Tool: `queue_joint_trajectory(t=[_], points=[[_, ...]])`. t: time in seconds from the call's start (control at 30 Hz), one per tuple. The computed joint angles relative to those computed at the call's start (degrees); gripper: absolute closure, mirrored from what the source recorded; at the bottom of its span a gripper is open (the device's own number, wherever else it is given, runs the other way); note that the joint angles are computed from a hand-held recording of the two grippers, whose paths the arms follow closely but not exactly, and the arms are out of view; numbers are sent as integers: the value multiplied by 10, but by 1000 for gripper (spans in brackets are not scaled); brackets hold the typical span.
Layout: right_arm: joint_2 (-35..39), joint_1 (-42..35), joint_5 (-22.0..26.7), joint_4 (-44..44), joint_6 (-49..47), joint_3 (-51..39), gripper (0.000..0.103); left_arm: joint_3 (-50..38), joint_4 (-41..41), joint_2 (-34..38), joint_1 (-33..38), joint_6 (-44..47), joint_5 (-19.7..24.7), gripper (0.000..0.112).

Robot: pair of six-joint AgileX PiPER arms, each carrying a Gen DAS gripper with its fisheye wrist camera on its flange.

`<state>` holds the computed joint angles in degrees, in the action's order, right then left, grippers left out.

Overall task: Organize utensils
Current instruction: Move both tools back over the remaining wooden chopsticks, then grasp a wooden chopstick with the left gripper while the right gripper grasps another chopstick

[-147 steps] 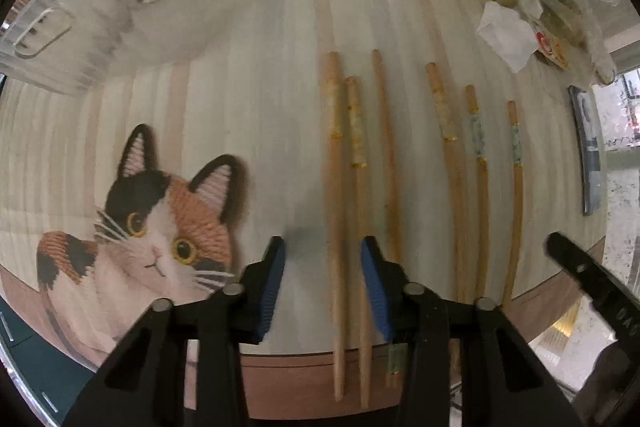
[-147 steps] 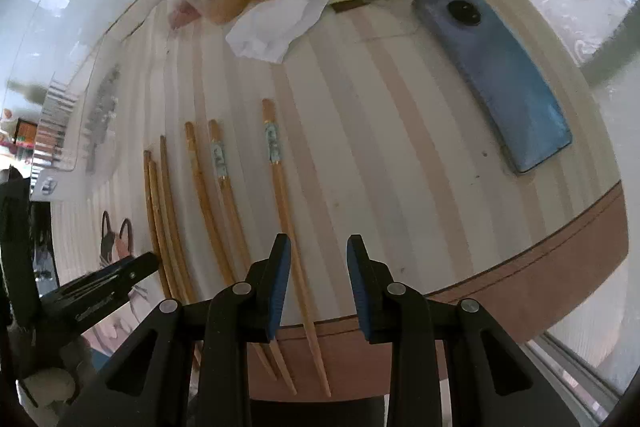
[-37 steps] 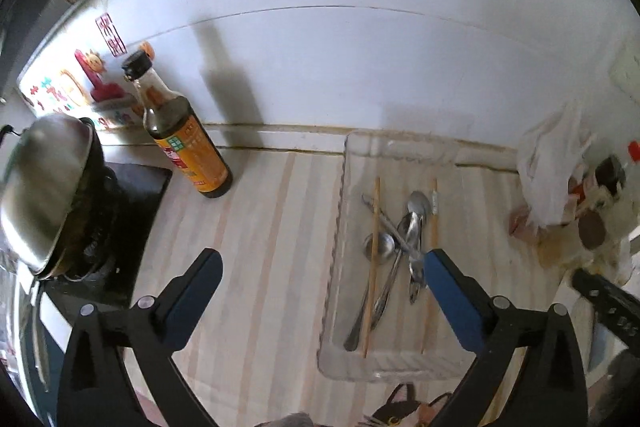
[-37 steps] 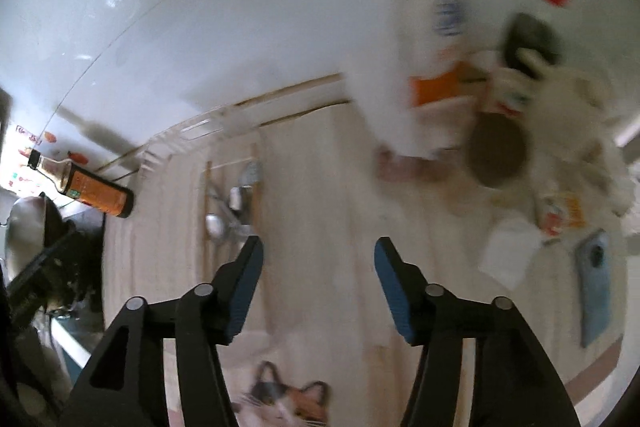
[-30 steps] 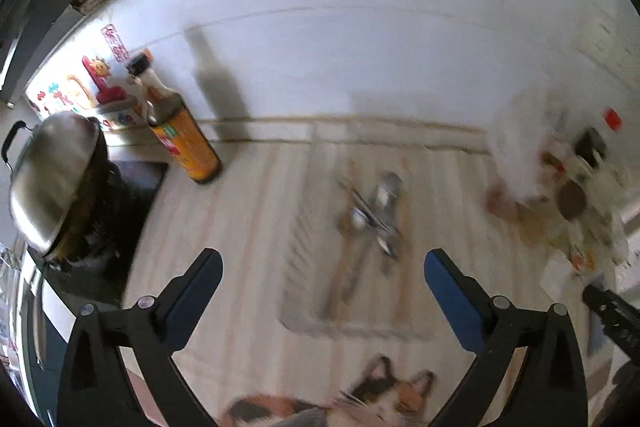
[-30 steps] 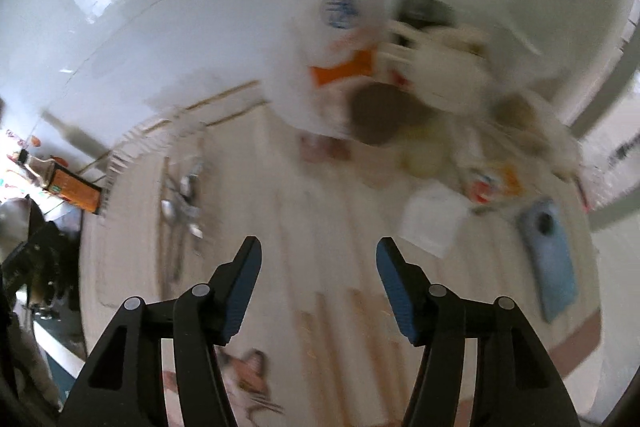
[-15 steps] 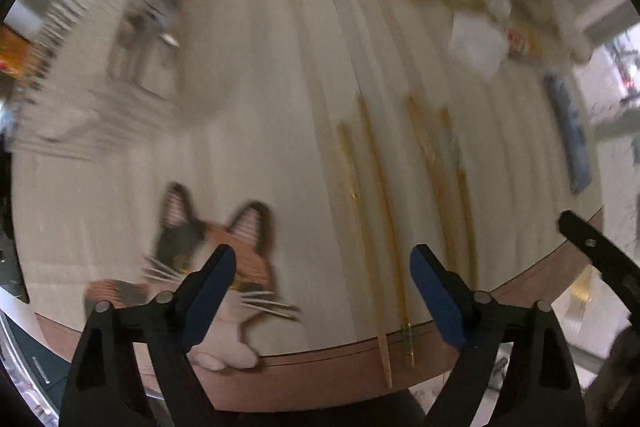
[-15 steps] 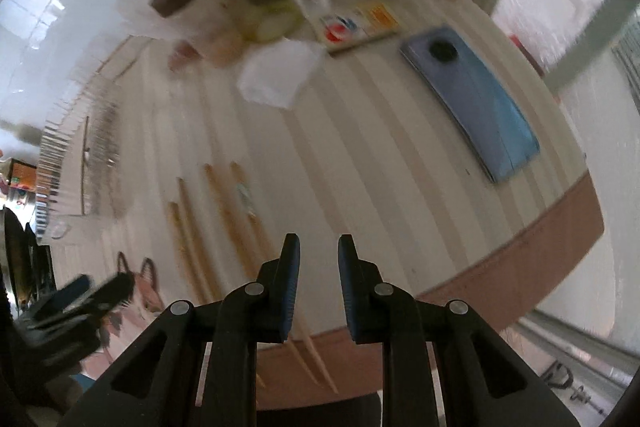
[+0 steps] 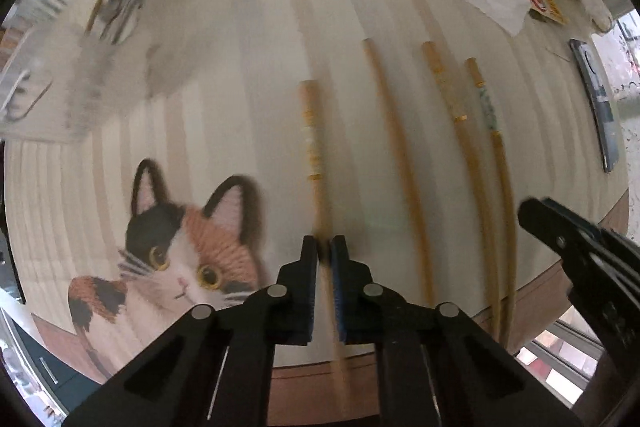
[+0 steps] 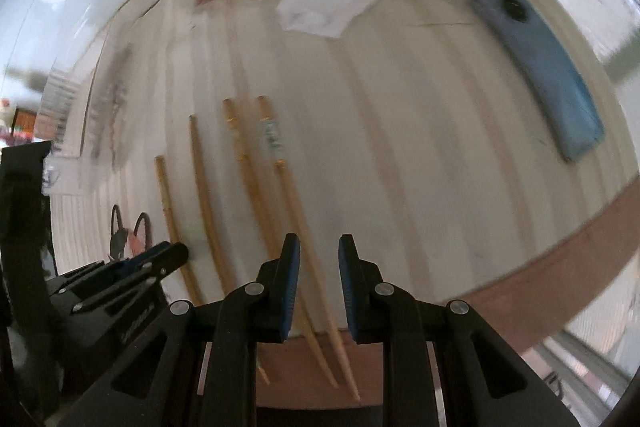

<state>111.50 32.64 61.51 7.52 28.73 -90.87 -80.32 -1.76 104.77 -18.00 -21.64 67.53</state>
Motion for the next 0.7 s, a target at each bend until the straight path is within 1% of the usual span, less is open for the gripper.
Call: queue_joint_trajectory(t=[0.13, 0.17, 0.2, 0.23, 0.27, 0.37, 0.4, 0.43, 0.53, 0.6, 0.7], points=[[52, 24, 26, -22, -8, -52, 82, 18, 4, -14, 2, -1, -4, 108], [54, 33, 26, -39, -3, -56, 84, 18, 6, -14, 1, -3, -5, 108], [61, 39, 37, -55, 2, -68, 88, 19, 7, -15, 1, -3, -5, 108], [65, 43, 48, -63, 8, -72, 95, 19, 8, -16, 1, -4, -6, 108], [61, 42, 42, -62, 14, -65, 96, 19, 8, -16, 1, -5, -7, 108], [45, 39, 46, -66, 29, -40, 96, 18, 5, -17, 0, -6, -8, 108], [37, 35, 44, -62, 31, -26, 96, 26, 4, -23, 6, 0, -11, 108], [27, 30, 41, -54, 29, -11, 96, 56, 4, -40, 4, -2, -23, 108], [15, 26, 45, -54, 30, 8, 96, 64, 4, -45, 8, 3, -27, 108], [13, 27, 47, -55, 29, 11, 96, 70, 2, -46, 12, 8, -32, 108], [18, 35, 61, -66, 37, -1, 96, 60, -3, -43, 19, 16, -23, 106]])
